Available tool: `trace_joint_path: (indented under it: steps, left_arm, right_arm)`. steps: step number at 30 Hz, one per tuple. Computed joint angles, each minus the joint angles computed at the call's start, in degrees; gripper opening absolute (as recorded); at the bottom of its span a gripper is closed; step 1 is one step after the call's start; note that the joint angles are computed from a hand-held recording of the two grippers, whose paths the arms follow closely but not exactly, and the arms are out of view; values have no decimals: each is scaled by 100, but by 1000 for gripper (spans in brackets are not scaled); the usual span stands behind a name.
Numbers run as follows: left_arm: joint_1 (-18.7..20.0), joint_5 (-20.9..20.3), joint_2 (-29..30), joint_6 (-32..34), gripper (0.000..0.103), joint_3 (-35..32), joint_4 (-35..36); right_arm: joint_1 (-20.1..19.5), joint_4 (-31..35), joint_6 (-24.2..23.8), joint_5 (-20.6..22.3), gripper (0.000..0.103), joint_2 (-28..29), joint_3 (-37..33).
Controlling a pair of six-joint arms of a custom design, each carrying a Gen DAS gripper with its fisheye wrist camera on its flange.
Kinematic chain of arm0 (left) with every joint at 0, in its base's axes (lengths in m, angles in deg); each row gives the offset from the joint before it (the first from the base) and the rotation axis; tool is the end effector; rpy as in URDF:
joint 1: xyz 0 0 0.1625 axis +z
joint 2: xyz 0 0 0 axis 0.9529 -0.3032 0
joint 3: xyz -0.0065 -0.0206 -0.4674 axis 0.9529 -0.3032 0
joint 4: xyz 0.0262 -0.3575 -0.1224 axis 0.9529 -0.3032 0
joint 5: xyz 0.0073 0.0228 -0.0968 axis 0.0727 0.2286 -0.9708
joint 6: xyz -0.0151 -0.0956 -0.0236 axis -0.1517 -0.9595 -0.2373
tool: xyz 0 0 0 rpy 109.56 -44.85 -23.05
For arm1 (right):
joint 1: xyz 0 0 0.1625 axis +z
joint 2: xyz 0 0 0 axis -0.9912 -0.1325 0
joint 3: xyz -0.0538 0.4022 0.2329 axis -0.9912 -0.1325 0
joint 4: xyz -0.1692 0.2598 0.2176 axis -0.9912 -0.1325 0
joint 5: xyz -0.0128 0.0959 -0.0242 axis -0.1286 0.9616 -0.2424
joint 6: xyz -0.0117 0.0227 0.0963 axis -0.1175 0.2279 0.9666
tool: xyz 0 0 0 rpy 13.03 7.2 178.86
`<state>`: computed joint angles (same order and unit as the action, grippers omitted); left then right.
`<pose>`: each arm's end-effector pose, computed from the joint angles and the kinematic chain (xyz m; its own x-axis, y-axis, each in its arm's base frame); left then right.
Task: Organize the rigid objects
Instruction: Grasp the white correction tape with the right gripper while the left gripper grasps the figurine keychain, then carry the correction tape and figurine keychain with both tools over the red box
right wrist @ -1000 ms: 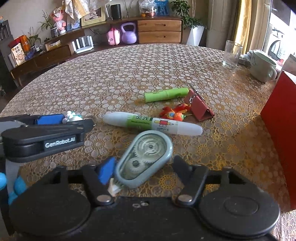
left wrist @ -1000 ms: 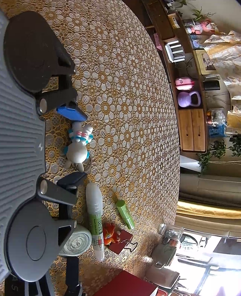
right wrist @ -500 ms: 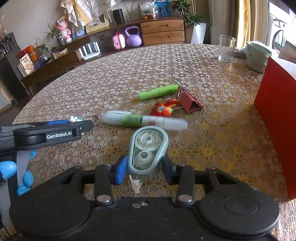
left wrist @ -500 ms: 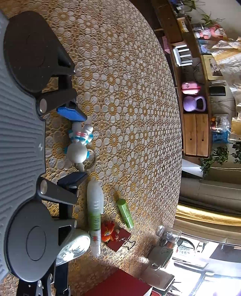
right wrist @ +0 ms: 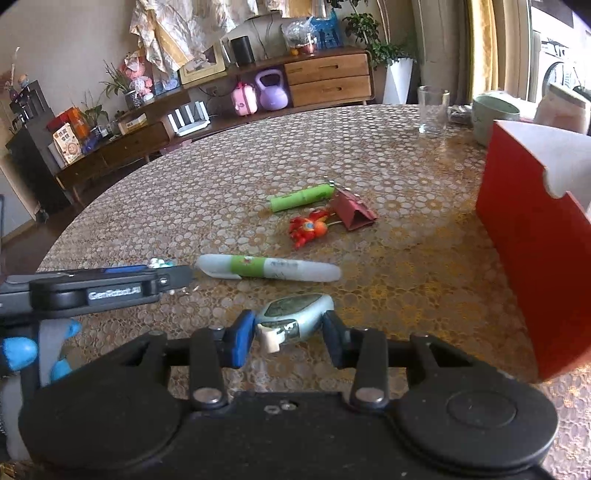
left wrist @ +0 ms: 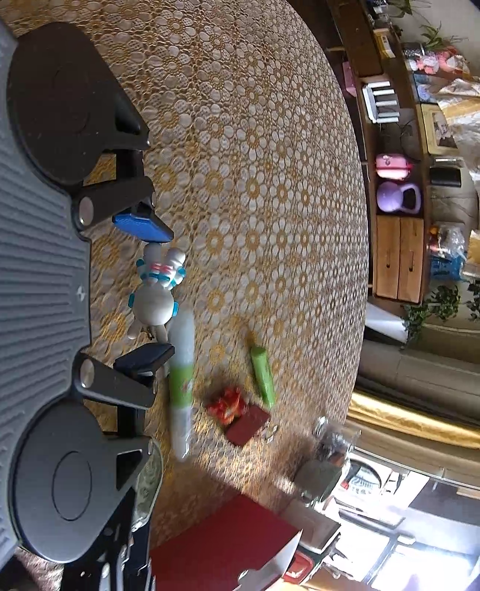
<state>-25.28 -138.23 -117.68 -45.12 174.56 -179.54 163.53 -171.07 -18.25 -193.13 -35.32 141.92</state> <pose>-0.2738 -0.5707 0.0065 -0.7393 0.4316 -0.5169 0.6367 0.6980 -0.3278 0.0301 -0.4718 0.2733 -0.8402 0.0369 0.5410 -0.3436 0.7357 -0.5837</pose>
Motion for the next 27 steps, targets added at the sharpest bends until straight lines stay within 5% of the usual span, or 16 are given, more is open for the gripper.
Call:
trace_joint_path:
  steps: [27]
  left_arm:
    - [-1189, -610, -182, -264, 59, -108, 447]
  right_arm:
    - [-635, -28, 30, 1362, 39, -1740, 412]
